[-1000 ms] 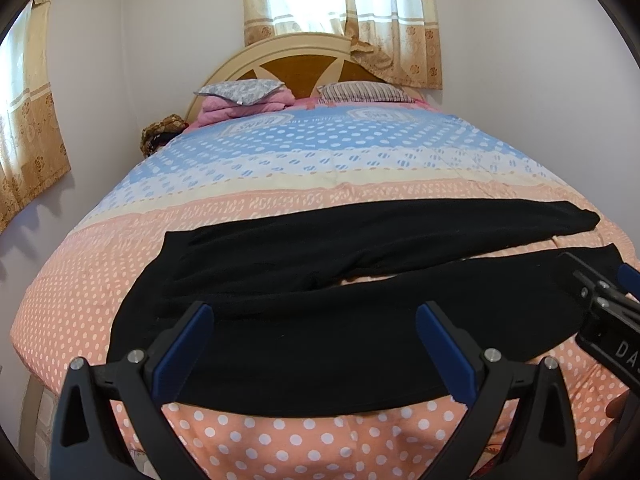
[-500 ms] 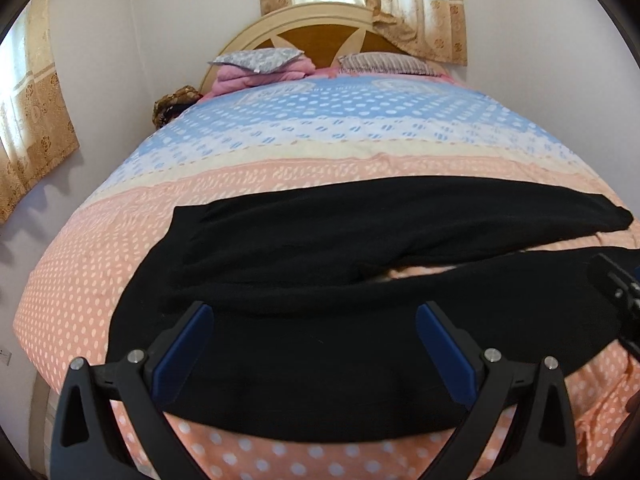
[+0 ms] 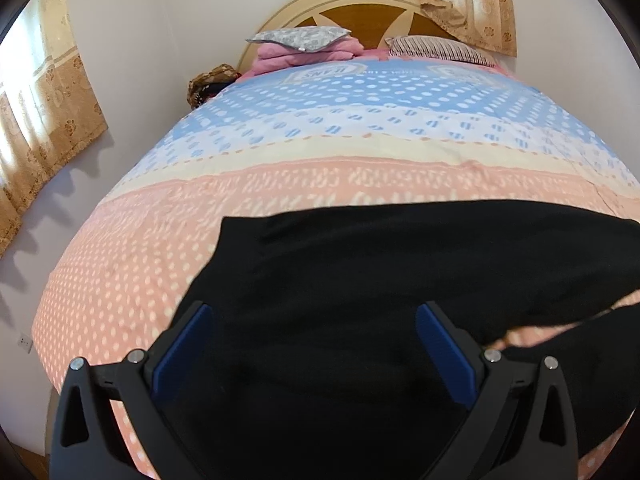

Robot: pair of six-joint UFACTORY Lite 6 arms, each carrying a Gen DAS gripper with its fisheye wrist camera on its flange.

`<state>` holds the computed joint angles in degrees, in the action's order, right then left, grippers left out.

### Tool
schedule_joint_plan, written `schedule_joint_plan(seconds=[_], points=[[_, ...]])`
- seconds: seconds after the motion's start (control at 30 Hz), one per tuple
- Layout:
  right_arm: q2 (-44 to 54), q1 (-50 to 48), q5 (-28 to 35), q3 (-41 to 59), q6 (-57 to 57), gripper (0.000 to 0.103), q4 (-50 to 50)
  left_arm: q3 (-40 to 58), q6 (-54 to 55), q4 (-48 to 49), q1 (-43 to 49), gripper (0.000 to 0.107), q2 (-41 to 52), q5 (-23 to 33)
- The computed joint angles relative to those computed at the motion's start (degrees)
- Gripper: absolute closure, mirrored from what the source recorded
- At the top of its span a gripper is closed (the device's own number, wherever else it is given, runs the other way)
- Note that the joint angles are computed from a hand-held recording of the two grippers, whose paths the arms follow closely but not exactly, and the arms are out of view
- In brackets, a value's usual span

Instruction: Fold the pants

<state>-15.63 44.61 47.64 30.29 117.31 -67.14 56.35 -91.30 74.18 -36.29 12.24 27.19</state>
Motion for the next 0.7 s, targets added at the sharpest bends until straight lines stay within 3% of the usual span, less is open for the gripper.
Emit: schedule_joint_plan(seconds=[0.13, 0.27, 0.37, 0.5, 0.6, 0.7], points=[[0.4, -4.0, -6.2, 0.4, -3.1, 0.005, -4.2, 5.1, 21.6, -15.9, 11.3, 0.006, 2.1, -8.4], [1.8, -9.7, -11.8, 2.7, -9.6, 0.028, -6.3, 15.0, 45.6, -37.3, 20.8, 0.026, 11.1, -12.5], [3.9, -16.8, -20.2, 5.2, -13.0, 0.028, -7.4, 25.7, 63.6, -55.3, 24.6, 0.042, 20.6, -9.7], [7.5, -23.0, -26.8, 8.9, -17.6, 0.028, -7.5, 38.7, 84.9, -76.0, 27.8, 0.040, 31.2, -3.8], [11.0, -27.8, -33.7, 12.2, -27.4, 0.028, -4.3, 46.0, 88.3, -80.7, 28.3, 0.038, 37.0, 0.3], [15.6, -31.5, -37.4, 16.1, -41.5, 0.028, 2.6, 47.4, 86.8, -77.9, 26.9, 0.036, 37.8, 0.3]])
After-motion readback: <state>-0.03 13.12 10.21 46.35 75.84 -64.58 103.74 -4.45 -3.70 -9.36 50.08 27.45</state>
